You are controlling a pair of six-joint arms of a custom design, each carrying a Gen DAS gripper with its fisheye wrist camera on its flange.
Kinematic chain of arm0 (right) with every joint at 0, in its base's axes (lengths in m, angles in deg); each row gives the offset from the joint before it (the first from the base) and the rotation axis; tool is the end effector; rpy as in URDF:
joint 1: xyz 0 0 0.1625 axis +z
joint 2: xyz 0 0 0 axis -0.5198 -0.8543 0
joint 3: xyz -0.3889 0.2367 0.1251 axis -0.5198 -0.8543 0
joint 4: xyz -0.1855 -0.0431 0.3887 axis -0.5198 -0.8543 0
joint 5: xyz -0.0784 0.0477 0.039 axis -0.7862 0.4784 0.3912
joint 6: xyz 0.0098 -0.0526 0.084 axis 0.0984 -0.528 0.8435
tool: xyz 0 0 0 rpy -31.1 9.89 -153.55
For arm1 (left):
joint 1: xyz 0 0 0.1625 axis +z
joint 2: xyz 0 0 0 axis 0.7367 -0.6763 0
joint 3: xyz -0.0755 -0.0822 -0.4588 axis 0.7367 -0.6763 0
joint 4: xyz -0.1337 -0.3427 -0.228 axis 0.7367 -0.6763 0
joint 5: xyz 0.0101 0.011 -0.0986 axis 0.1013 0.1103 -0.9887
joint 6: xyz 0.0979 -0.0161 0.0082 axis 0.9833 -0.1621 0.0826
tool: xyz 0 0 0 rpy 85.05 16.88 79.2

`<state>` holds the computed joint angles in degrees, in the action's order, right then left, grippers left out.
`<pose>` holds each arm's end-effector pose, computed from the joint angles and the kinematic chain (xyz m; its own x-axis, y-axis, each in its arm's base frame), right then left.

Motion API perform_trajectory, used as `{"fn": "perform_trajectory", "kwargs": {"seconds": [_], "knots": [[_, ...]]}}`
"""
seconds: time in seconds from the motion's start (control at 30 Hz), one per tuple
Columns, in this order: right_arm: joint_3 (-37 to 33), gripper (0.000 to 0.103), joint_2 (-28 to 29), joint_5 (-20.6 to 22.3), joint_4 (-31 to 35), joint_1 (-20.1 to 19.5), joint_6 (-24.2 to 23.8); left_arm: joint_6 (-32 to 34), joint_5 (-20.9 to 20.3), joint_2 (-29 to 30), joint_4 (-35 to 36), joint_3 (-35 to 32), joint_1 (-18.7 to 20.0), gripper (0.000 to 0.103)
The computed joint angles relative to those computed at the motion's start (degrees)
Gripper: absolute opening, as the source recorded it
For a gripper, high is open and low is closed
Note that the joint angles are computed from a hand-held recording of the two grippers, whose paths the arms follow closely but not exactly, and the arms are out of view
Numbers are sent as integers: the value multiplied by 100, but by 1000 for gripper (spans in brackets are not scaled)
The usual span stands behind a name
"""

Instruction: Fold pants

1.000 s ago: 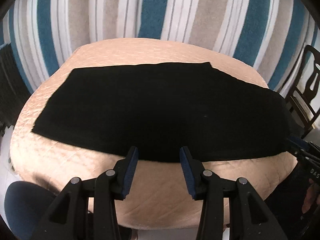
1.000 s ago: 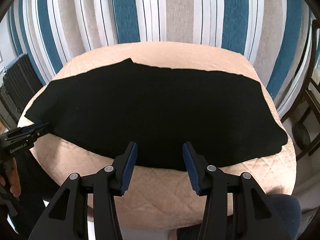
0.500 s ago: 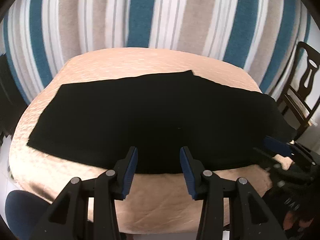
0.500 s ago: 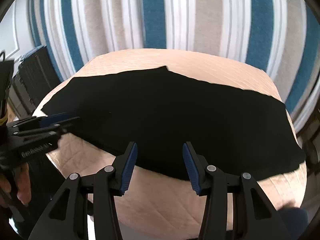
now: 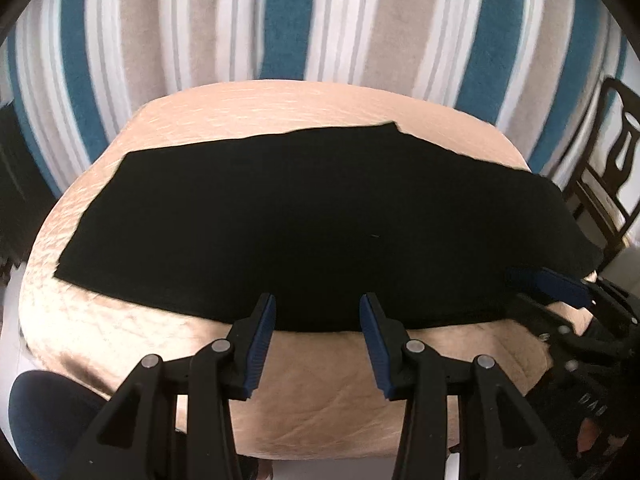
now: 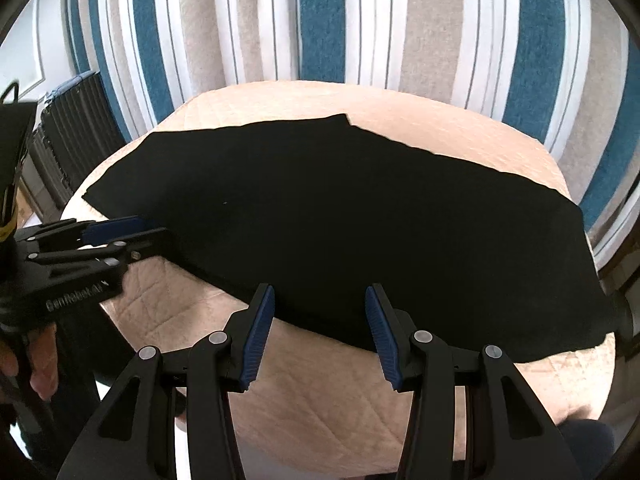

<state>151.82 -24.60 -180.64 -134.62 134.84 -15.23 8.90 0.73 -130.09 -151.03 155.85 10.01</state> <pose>0.2584 -0.6795 0.0945 -0.5891 -0.5457 0.5960 -0.7539 0.6366 -0.1625 -0.1410 -0.6243 0.1856 -0.7623 -0.2240 -0.6072 0.2906 0.7198 -0.6304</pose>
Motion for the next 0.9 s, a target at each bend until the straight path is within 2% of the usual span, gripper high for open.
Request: {"fn": "perform_trajectory", "kwargs": {"seconds": [0.3, 0.4, 0.47, 0.53, 0.7, 0.83, 0.9], "knots": [[-34, 48, -131, -23, 78, -52, 210, -1047, 448, -596, -609, 589, 272, 46], [-99, 48, -105, -38, 116, -48, 210, -1321, 439, -784, -952, 755, 446, 54], [-136, 48, -84, -33, 129, -45, 226, -1439, 297, -864, -1217, 811, 603, 55], [-179, 48, -57, -50, 161, -38, 230, -1326, -14, -877, -1732, 847, 761, 55], [-242, 48, -6, -93, 202, -5, 222, -827, -160, -668, -2582, 685, 910, 64], [-281, 48, 23, -124, 242, 17, 190, -311, 77, -392, -2958, 449, 899, 66], [-299, 48, 37, -126, 246, 21, 168, -200, 157, -386, -3009, 413, 838, 64]]}}
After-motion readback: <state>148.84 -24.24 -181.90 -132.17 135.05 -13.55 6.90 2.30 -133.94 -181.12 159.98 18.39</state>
